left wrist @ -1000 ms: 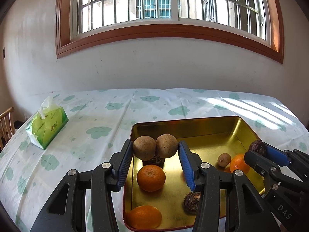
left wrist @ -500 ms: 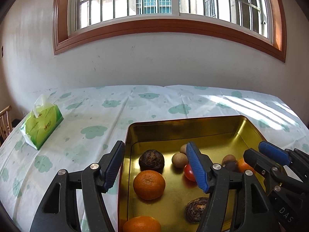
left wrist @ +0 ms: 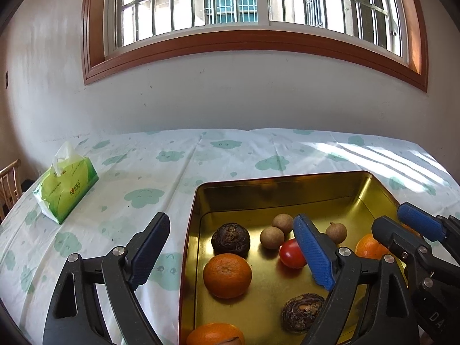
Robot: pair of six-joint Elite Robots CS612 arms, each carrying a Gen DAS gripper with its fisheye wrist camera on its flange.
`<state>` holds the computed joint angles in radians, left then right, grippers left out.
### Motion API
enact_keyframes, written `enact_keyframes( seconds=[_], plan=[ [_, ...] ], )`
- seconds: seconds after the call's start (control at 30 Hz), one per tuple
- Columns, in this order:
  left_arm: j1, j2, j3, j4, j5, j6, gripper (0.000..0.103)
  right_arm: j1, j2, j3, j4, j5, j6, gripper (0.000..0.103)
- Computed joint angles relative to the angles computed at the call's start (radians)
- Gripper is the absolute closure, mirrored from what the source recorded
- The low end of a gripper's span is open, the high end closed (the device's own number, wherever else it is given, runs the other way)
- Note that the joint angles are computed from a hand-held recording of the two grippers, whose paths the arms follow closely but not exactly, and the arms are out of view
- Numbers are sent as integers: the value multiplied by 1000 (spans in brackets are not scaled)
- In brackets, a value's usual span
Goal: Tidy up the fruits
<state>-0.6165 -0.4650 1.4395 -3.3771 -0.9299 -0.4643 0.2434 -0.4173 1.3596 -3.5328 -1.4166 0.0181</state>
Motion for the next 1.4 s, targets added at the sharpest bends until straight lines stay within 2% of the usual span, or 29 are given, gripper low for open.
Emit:
enact_keyframes(
  seconds=[0.17,0.37,0.6,0.83,1.0,1.4],
  plan=[
    [-9,-11,17,-14,31,13,7,0,-9,18,-21,-1,0,59],
    [-19,-39,69,-74,9,12,6,3,-31,67,-80,-9,2,57],
    [-36,-77,136,-111,19,-10,5,2,-67,146,-165,-20,11,56],
    [-63,-112,208,-144,58,-42,5,19,-89,210,-236,-65,4,53],
    [-86,-133,258,-194,97,-42,5,30,-104,248,-284,-93,-4,44],
    [-125,-172,338,-275,170,-32,5,43,-137,313,-365,-112,2,37]
  ],
)
